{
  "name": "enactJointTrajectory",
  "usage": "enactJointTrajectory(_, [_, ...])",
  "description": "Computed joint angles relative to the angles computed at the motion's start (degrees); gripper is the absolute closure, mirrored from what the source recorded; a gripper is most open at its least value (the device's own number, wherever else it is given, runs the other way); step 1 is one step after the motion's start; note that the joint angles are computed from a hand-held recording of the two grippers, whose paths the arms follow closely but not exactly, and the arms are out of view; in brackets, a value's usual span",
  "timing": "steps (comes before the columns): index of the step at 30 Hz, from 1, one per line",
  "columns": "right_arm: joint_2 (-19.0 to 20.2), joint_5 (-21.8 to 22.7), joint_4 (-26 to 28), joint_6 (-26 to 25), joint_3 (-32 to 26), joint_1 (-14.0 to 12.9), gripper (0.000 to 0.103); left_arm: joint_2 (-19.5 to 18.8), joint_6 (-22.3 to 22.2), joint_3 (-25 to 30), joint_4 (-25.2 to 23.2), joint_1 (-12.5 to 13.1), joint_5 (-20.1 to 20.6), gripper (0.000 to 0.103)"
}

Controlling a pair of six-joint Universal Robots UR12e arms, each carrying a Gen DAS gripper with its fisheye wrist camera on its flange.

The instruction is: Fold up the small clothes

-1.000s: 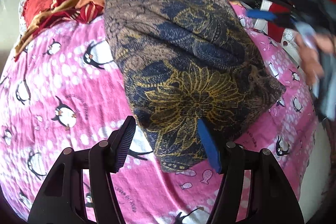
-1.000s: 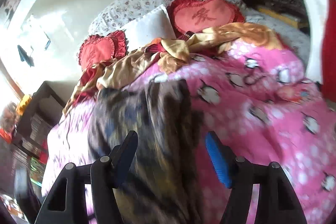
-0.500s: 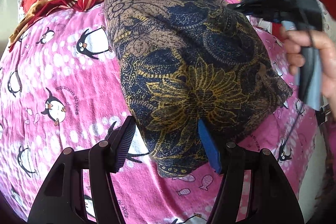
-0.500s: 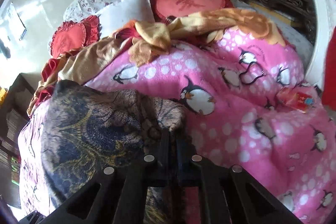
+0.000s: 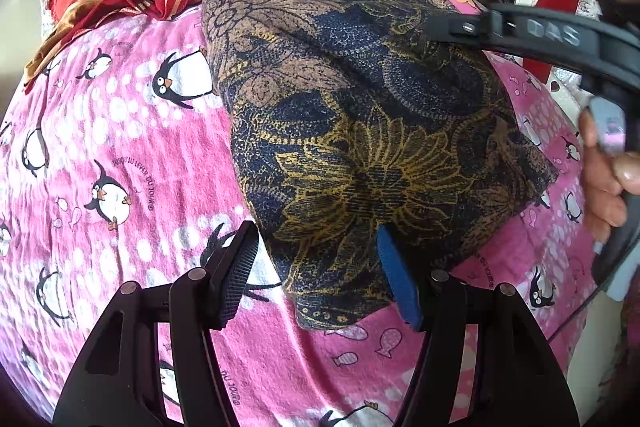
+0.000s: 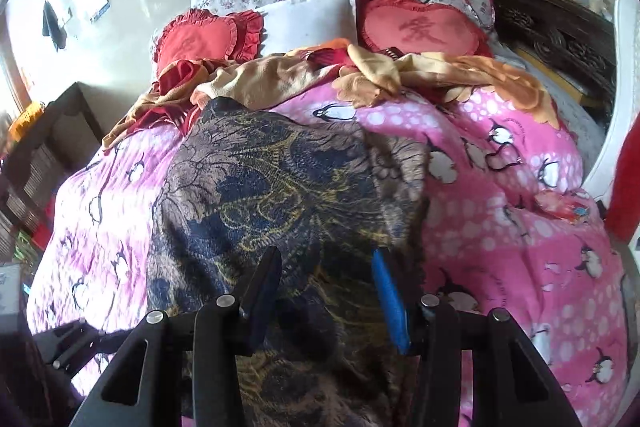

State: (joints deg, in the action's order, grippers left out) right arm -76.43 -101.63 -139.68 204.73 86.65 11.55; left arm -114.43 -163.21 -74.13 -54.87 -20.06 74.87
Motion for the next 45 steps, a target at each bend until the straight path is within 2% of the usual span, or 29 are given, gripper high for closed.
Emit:
enactJointTrajectory(2, [0.8, 0.4, -0.1, 0.8, -0.5, -0.3, 0.057, 0.0, -0.1, 0.1, -0.1, 0.0, 0.1, 0.041])
enactJointTrajectory(4, [2.0, -1.0, 2.0, 0.8, -1.9, -0.5, 0.058, 0.0, -0.5, 0.0, -0.3, 0.1, 0.0, 0.041])
enactJointTrajectory(7, [3.2, 1.0, 4.9, 1.2, -3.2, -1.7, 0.057, 0.0, -0.9, 0.2, -0.9, 0.1, -0.3, 0.041])
enactJointTrajectory(11, [2.7, 1.0, 5.5, 0.2, -3.2, -1.6, 0.057, -0.1, -0.7, 0.4, -1.1, 0.1, -0.1, 0.041])
enactJointTrajectory(13, [1.8, 0.4, 5.0, 0.6, -2.6, -1.3, 0.057, -0.2, -0.8, 0.6, -1.2, 0.2, -0.3, 0.041])
enactJointTrajectory(18, [0.5, -0.2, -0.4, 0.6, -1.3, -0.6, 0.057, -0.4, -1.5, 0.7, -1.5, 0.2, -0.4, 0.041])
enactJointTrajectory(25, [4.2, 0.1, 1.4, -1.7, -5.9, -0.5, 0.057, -0.7, -1.9, 0.8, -2.1, 0.4, -1.3, 0.041])
enactJointTrajectory(30, [7.5, -0.9, 4.7, -3.2, -9.0, -0.8, 0.056, -0.8, -2.5, 1.0, -3.0, 1.5, -4.2, 0.041])
enactJointTrajectory(32, [7.9, -1.2, 3.7, -3.9, -9.0, -0.8, 0.055, -0.8, -3.0, 1.2, -3.5, 2.0, -5.7, 0.041])
enactJointTrajectory(35, [7.2, 0.0, 2.6, -4.1, -8.0, -1.2, 0.055, -0.7, -3.7, 1.5, -3.5, 2.8, -7.9, 0.041])
enactJointTrajectory(38, [4.9, 1.8, 0.7, -3.8, -5.3, -1.6, 0.053, -0.6, -4.9, 1.9, -2.3, 3.9, -11.0, 0.041])
enactJointTrajectory(40, [2.9, 2.3, -1.6, -2.5, -2.7, -1.8, 0.041, -1.3, -5.8, 2.9, -2.1, 4.5, -13.3, 0.031])
enactJointTrajectory(41, [1.6, 2.5, -3.4, -1.5, -0.8, -2.0, 0.026, -1.9, -6.1, 3.9, -2.3, 4.7, -14.2, 0.026])
enactJointTrajectory(42, [0.8, 2.4, -4.6, -0.7, 0.5, -2.2, 0.019, -2.6, -6.9, 4.7, -1.7, 5.0, -15.3, 0.026])
enactJointTrajectory(45, [-1.3, 5.7, -5.7, 0.2, 3.7, -3.5, 0.019, -4.5, -9.2, 6.8, -1.1, 5.3, -16.7, 0.026])
